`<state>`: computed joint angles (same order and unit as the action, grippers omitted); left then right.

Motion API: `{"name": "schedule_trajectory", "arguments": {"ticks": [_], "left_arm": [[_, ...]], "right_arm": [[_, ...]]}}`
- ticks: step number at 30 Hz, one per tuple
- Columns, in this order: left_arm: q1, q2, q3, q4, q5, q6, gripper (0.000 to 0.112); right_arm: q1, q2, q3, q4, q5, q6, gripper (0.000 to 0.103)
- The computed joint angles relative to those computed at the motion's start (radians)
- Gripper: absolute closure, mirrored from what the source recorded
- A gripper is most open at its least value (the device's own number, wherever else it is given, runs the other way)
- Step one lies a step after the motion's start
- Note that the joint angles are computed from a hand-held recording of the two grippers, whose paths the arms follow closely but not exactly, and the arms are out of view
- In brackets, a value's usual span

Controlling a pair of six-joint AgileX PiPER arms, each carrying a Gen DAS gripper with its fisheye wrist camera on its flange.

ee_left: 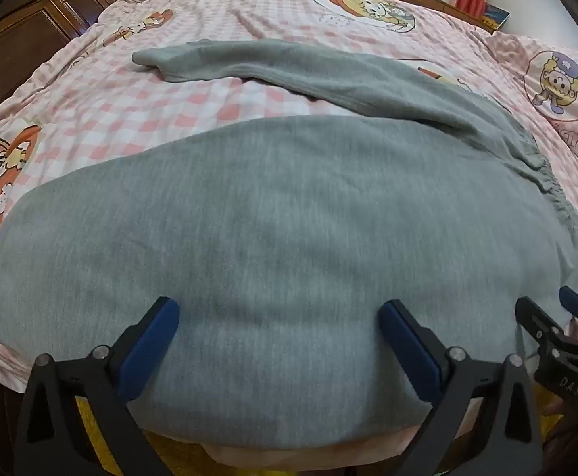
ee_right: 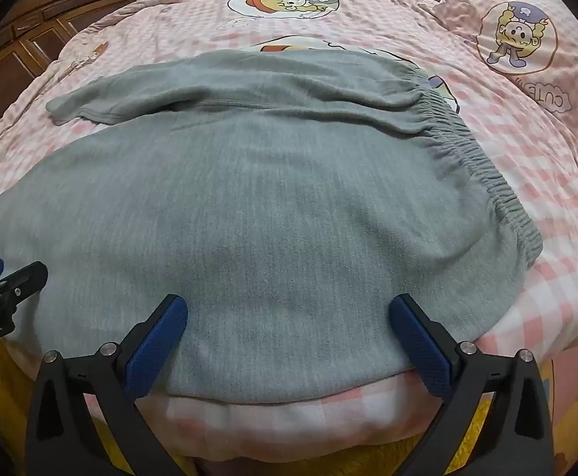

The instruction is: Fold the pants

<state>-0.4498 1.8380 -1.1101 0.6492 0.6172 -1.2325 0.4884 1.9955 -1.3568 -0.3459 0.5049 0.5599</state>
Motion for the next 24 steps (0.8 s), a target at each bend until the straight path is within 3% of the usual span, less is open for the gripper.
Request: {"name": "schedule_trajectory", "arguments": {"ticks": [6,9,24], "left_arm": [[-0.027,0.013,-0.025,0.018,0.027,-0.017,0.010],[-0.034,-0.005,0.025,0.090,-0.006,-0.096,0.010],[-0.018,0.000,0.019,0.066,-0.012,-0.057,0.010]], "right_arm": [[-0.007,0.000,-0.003,0.017,0.002,-0.023,0.000],[0.002,-0.006,0.014,-0.031,-0.013,0.024,0.000],[0.007,-0.008,0.021,-0.055,-0.016,0.047,0.000]]}}
